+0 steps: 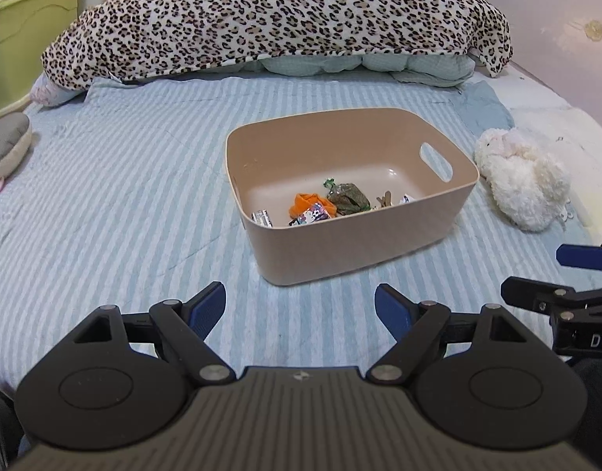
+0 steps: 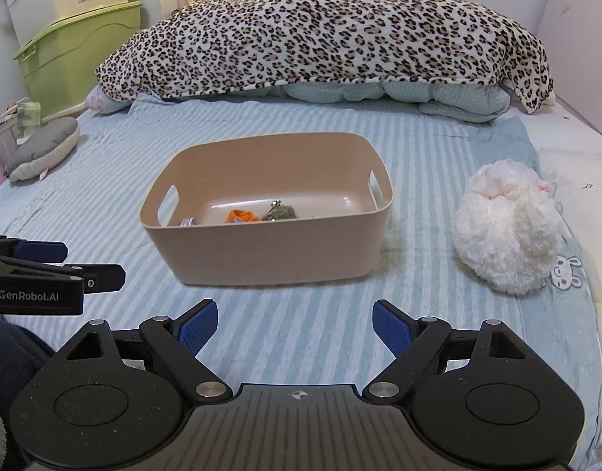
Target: Organize objects
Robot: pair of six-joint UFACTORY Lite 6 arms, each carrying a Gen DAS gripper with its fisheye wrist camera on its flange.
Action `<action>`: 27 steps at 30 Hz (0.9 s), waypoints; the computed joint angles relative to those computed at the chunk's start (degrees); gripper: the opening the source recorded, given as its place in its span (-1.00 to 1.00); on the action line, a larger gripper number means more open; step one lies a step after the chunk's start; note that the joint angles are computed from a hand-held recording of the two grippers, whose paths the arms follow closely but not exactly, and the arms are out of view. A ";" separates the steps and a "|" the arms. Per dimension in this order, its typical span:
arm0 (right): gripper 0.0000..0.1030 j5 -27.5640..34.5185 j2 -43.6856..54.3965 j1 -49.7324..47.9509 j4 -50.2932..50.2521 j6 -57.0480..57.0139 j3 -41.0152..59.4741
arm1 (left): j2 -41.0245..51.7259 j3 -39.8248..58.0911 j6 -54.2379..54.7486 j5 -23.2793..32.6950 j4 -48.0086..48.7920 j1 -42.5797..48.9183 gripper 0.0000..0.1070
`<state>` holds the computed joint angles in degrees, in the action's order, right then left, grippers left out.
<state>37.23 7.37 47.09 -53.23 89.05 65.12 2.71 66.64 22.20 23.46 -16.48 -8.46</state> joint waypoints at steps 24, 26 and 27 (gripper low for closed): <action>0.70 2.25 -6.88 5.46 0.56 5.21 -6.27 | -11.21 -9.41 0.60 2.83 0.50 -1.06 0.57; 0.70 2.02 -7.34 5.23 0.96 5.23 -6.70 | -11.28 -9.42 -0.25 2.86 1.35 -1.52 0.57; 0.70 1.90 -7.61 5.08 1.21 5.21 -6.96 | -11.37 -9.41 -0.87 2.87 1.97 -1.78 0.57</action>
<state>39.13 -0.24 52.17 -52.03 94.26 58.16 -8.66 57.23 21.34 26.33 -14.51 -10.24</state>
